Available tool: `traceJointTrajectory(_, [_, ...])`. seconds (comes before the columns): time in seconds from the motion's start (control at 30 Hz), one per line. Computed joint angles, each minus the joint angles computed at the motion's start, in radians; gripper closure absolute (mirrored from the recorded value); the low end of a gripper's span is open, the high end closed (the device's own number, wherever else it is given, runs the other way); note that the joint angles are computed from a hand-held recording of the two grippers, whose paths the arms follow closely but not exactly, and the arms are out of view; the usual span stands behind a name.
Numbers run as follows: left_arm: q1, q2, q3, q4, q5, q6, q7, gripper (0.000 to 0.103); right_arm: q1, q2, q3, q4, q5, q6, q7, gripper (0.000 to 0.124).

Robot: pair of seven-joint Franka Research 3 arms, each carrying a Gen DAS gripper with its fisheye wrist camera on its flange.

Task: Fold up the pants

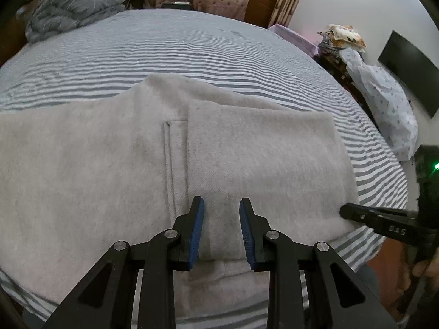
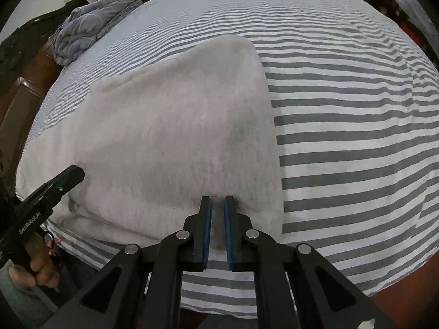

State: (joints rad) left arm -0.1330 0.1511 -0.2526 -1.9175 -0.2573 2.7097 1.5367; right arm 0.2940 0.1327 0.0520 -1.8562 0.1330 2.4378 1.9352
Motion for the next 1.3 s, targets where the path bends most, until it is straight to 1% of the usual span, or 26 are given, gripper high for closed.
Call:
traceJointTrajectory(0.03, [0.014, -0.008, -0.005, 0.002, -0.043, -0.02, 0.017, 0.074, -0.001, 0.002, 0.0, 0.005, 0.003, -0.006, -0.002, 0.114])
traceJointTrajectory(0.1, [0.027, -0.032, 0.005, -0.007, -0.082, -0.042, 0.015, 0.061, -0.009, -0.007, 0.006, -0.006, 0.058, 0.009, -0.026, 0.099])
traceJointTrajectory(0.13, [0.035, -0.05, 0.009, -0.023, -0.114, -0.036, 0.028, 0.059, -0.01, 0.002, 0.012, 0.006, 0.095, 0.015, -0.038, 0.082])
traceJointTrajectory(0.17, [0.04, -0.074, 0.016, -0.046, -0.141, -0.022, 0.037, 0.056, -0.013, -0.001, 0.018, 0.005, 0.136, 0.028, -0.056, 0.069])
traceJointTrajectory(0.23, [0.046, -0.123, 0.042, -0.086, -0.162, -0.007, 0.029, 0.053, 0.002, 0.009, 0.016, 0.029, 0.105, 0.027, -0.028, 0.059])
traceJointTrajectory(0.3, [0.054, -0.181, 0.076, -0.133, -0.209, 0.007, 0.044, 0.052, 0.029, 0.024, 0.008, 0.067, 0.004, -0.001, 0.035, 0.059])
traceJointTrajectory(0.33, [0.057, -0.207, 0.094, -0.155, -0.219, 0.014, 0.036, 0.051, 0.035, 0.027, 0.008, 0.077, -0.014, -0.005, 0.044, 0.059])
traceJointTrajectory(0.5, [0.071, -0.325, 0.197, -0.278, -0.306, 0.038, -0.032, 0.051, 0.064, 0.013, 0.018, 0.088, -0.056, 0.032, 0.089, 0.058])
traceJointTrajectory(0.57, [0.068, -0.358, 0.239, -0.322, -0.353, 0.036, -0.026, 0.051, 0.066, 0.002, 0.024, 0.083, -0.04, 0.047, 0.088, 0.057])
traceJointTrajectory(0.63, [0.071, -0.381, 0.27, -0.358, -0.379, 0.038, -0.027, 0.051, 0.064, -0.013, 0.029, 0.075, -0.016, 0.056, 0.075, 0.056])
traceJointTrajectory(0.7, [0.066, -0.39, 0.303, -0.382, -0.43, 0.034, -0.013, 0.051, 0.067, -0.017, 0.034, 0.075, -0.003, 0.063, 0.076, 0.056])
traceJointTrajectory(0.77, [0.059, -0.387, 0.341, -0.388, -0.523, 0.005, 0.018, 0.051, 0.071, -0.008, 0.04, 0.088, 0.017, 0.065, 0.072, 0.056])
traceJointTrajectory(0.83, [0.062, -0.379, 0.361, -0.391, -0.615, -0.012, 0.064, 0.051, 0.078, 0.016, 0.042, 0.119, 0.015, 0.053, 0.079, 0.056])
traceJointTrajectory(0.9, [0.083, -0.365, 0.354, -0.386, -0.658, -0.024, 0.077, 0.051, 0.084, 0.023, 0.042, 0.127, 0.017, 0.046, 0.084, 0.056])
traceJointTrajectory(1.07, [0.139, -0.314, 0.344, -0.355, -0.779, -0.09, 0.135, 0.051, 0.093, 0.046, 0.041, 0.152, 0.024, 0.036, 0.082, 0.056])
traceJointTrajectory(1.3, [0.21, -0.253, 0.298, -0.313, -0.842, -0.119, 0.169, 0.051, 0.1, 0.069, 0.036, 0.186, 0.016, 0.013, 0.083, 0.056])
